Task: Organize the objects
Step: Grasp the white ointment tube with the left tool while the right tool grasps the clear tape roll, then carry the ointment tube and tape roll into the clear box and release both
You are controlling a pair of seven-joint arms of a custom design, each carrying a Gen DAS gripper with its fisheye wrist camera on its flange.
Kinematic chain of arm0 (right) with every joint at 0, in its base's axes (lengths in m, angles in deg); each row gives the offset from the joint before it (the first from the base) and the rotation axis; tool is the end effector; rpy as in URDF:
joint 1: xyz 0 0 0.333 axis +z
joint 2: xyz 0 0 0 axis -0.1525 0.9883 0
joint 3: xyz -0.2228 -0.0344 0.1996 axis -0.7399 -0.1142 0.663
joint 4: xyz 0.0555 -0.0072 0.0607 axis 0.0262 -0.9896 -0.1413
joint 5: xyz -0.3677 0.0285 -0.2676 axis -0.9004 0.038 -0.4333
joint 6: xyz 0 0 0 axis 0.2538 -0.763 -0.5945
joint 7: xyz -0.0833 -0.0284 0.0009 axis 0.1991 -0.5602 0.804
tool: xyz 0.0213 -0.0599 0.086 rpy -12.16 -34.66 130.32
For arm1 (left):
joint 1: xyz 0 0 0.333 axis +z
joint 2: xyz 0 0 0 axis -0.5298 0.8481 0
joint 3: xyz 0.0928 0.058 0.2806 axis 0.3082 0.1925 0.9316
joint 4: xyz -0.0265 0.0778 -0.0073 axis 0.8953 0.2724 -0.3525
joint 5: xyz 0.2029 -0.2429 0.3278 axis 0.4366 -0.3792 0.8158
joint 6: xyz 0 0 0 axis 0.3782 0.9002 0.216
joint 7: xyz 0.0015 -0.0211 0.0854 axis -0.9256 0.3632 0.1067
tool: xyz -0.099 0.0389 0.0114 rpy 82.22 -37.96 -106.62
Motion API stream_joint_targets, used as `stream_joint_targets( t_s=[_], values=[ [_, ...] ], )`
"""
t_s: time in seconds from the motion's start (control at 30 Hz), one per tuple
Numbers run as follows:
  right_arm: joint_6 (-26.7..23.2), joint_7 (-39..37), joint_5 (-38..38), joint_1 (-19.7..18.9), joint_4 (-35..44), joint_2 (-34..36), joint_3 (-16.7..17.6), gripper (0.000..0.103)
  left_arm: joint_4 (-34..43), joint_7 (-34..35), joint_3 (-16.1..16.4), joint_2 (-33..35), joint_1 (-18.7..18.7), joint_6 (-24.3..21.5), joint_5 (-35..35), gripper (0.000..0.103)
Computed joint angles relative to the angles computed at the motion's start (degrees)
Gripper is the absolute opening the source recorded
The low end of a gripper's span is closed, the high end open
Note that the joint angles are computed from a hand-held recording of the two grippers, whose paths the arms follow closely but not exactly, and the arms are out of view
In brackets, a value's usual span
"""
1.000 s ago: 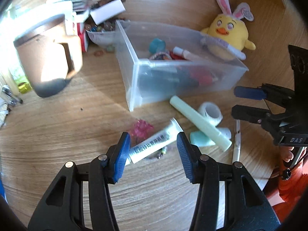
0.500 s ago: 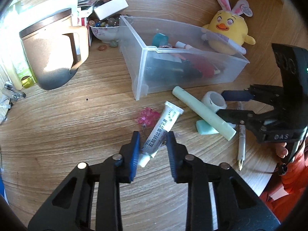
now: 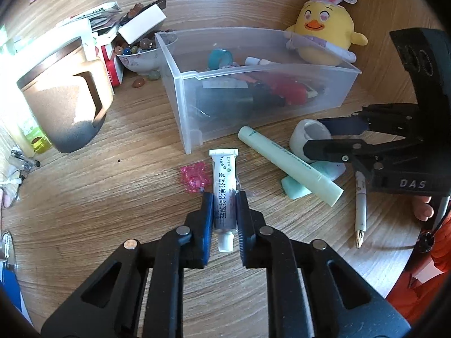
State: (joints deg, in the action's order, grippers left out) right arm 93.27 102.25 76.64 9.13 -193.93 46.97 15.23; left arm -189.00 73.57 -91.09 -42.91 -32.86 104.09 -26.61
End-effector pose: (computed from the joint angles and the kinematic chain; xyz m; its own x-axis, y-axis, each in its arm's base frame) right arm 0.5731 0.2175 0.3869 0.7609 -0.6424 -0.0913 -0.5515 -0.5662 -0.6126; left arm 0.4525 -0.1574 0.3455 0.1367 -0.9892 0.0533 -0.7795 -0.1406 -0.6104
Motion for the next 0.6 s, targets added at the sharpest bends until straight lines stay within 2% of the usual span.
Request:
stream_joint_targets(
  t_s=[0.2,0.4,0.6],
  values=[
    [-0.5,-1.5,2.8,-0.3,-0.5,-1.0,-0.5,0.035,-1.0,-3.7,-1.8,-2.5,1.5,0.6,2.1,0.015],
    [-1.2,-3.4,6.3,-0.6,-1.3,-2.5,-1.3,0.035,-2.0,-5.0,-2.4,-5.7,1.4,0.4,2.4,0.015],
    [-1.8,-5.0,9.6,-0.9,-1.5,-3.8,-2.2,0.035,-2.3,-7.7,-4.9,-9.2,2.8,0.9,4.1,0.015]
  ],
)
